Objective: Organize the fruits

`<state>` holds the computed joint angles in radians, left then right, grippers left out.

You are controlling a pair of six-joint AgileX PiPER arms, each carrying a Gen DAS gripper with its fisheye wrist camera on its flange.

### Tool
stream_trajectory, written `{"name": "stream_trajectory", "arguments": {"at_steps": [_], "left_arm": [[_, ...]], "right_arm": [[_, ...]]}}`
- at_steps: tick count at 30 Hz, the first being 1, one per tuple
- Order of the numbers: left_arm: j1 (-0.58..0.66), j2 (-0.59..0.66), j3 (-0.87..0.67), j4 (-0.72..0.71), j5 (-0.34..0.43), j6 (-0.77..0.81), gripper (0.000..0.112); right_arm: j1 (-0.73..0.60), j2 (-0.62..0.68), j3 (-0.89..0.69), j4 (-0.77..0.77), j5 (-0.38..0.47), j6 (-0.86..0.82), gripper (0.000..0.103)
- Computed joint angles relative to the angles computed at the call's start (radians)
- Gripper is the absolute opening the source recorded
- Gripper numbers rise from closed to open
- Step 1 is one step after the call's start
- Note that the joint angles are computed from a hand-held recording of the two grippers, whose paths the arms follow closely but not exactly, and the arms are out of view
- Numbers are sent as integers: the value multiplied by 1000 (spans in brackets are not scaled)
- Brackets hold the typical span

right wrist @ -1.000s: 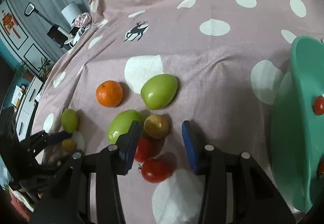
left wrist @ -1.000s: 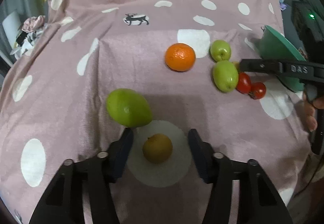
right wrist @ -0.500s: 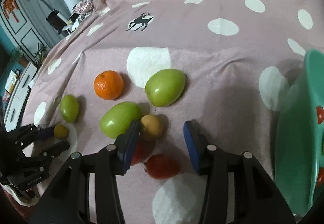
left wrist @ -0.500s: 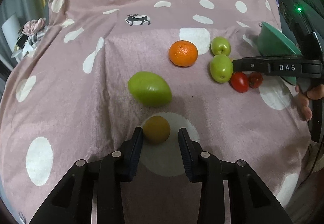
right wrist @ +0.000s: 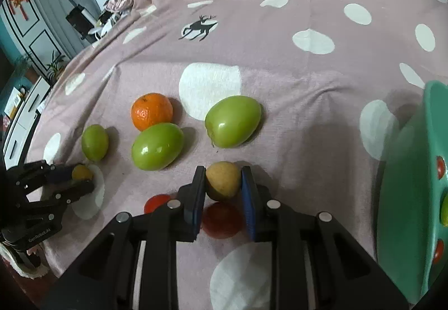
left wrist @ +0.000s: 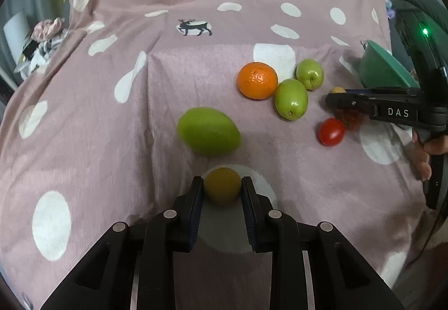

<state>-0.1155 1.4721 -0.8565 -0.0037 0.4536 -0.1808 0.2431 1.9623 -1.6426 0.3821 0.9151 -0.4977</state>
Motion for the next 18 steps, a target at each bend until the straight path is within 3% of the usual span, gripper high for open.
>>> {"name": "stream_trajectory", "arguments": {"at_steps": [4, 9, 11, 14, 18], "left_arm": [[-24, -47, 8, 79, 7, -106, 27], [-154, -81, -76, 234, 32, -283, 27], [-209, -32, -182, 206, 60, -239, 27], [-299, 85, -376, 305, 117, -269, 27], [-353, 299, -695, 174, 181, -107, 27]], "right_arm": [[-42, -72, 59, 91, -27, -73, 25], [-124, -178, 129, 195, -40, -169, 25], [-186, -195, 119, 236, 8, -189, 25], [-284, -229, 134, 275, 9, -224, 25], [-408, -239, 133, 229, -16, -200, 25]]}}
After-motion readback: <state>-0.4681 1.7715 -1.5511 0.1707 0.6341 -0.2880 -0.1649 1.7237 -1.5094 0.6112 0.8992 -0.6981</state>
